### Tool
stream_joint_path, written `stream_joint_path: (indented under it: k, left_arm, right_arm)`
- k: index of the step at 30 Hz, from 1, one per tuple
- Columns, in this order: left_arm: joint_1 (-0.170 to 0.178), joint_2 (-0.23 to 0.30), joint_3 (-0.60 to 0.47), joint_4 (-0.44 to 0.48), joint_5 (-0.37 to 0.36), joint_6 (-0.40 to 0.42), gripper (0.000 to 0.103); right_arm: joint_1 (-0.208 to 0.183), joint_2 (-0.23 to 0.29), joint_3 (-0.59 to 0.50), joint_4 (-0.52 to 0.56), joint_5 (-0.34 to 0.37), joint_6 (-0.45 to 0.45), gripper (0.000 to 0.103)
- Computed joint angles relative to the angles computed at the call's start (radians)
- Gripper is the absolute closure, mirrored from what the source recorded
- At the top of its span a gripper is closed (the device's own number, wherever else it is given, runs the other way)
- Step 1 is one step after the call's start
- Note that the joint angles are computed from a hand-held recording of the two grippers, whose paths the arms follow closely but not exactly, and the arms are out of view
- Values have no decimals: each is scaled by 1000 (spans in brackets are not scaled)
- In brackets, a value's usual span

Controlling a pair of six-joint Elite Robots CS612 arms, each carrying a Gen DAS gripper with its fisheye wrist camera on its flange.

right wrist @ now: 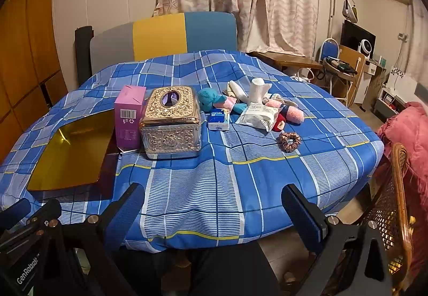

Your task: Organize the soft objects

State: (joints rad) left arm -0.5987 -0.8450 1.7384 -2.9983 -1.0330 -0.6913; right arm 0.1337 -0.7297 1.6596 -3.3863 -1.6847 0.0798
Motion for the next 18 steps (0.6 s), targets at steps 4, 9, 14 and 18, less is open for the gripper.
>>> stream_joint_path:
  k: [4, 9, 14, 18]
  left_arm:
    - [1, 0, 0, 3, -1, -1, 43]
    - [3, 3, -3, -3, -7, 9, 43]
    - [11, 12, -10, -18, -43, 31, 43]
    - [14, 23, -28, 9, -82, 65, 43]
  right_arm:
    - [0, 2, -2, 3, 1, 3, 0]
    - [-4, 3, -4, 1, 3, 13, 0]
    - [-18, 6, -10, 5, 21, 36, 0]
    - [-33, 16, -25, -1, 49, 31, 0]
